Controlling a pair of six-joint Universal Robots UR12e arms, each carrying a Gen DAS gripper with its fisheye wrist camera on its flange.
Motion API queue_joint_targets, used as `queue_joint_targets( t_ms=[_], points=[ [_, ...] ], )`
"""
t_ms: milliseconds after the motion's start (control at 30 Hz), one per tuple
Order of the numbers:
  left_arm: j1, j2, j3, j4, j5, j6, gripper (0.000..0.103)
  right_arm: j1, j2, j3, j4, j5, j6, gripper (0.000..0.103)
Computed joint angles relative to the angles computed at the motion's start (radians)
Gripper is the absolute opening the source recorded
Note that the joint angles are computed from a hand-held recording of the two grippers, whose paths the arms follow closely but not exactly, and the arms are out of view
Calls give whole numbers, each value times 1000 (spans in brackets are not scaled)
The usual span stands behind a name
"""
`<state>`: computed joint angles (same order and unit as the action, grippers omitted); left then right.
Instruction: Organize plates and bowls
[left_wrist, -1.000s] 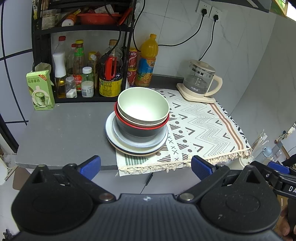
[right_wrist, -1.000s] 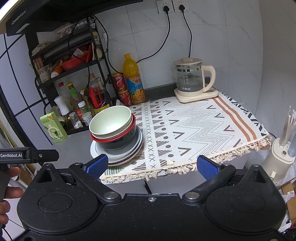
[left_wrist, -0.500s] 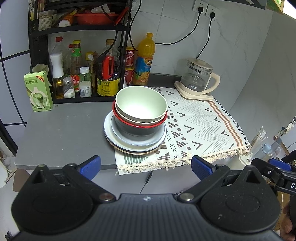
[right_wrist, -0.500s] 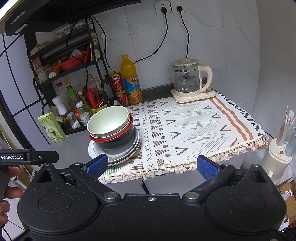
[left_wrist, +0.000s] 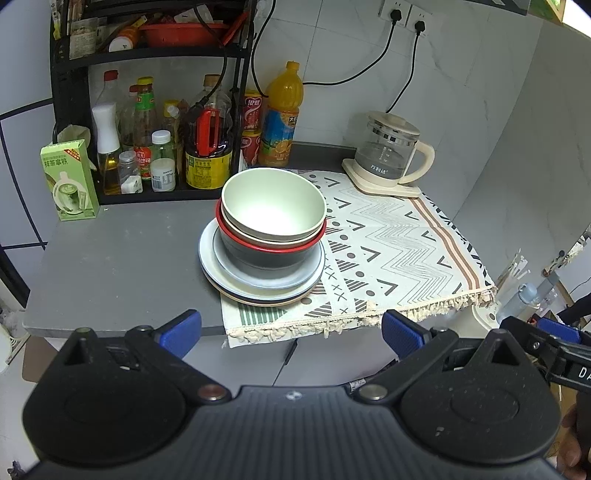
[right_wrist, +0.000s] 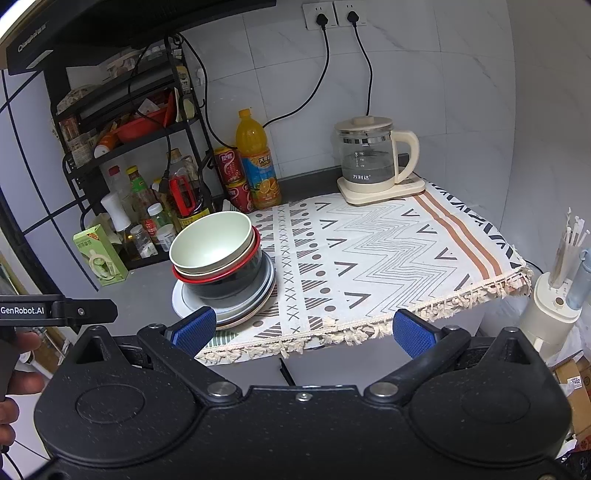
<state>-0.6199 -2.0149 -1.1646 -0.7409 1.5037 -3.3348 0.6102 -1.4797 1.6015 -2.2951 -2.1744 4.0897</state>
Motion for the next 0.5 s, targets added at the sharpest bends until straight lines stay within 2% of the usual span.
queue_joint_targets(
  t_ms=[500],
  points=[
    [-4, 10, -11, -18, 28, -9, 103, -1, 5, -4, 14, 28, -11, 103]
  ],
)
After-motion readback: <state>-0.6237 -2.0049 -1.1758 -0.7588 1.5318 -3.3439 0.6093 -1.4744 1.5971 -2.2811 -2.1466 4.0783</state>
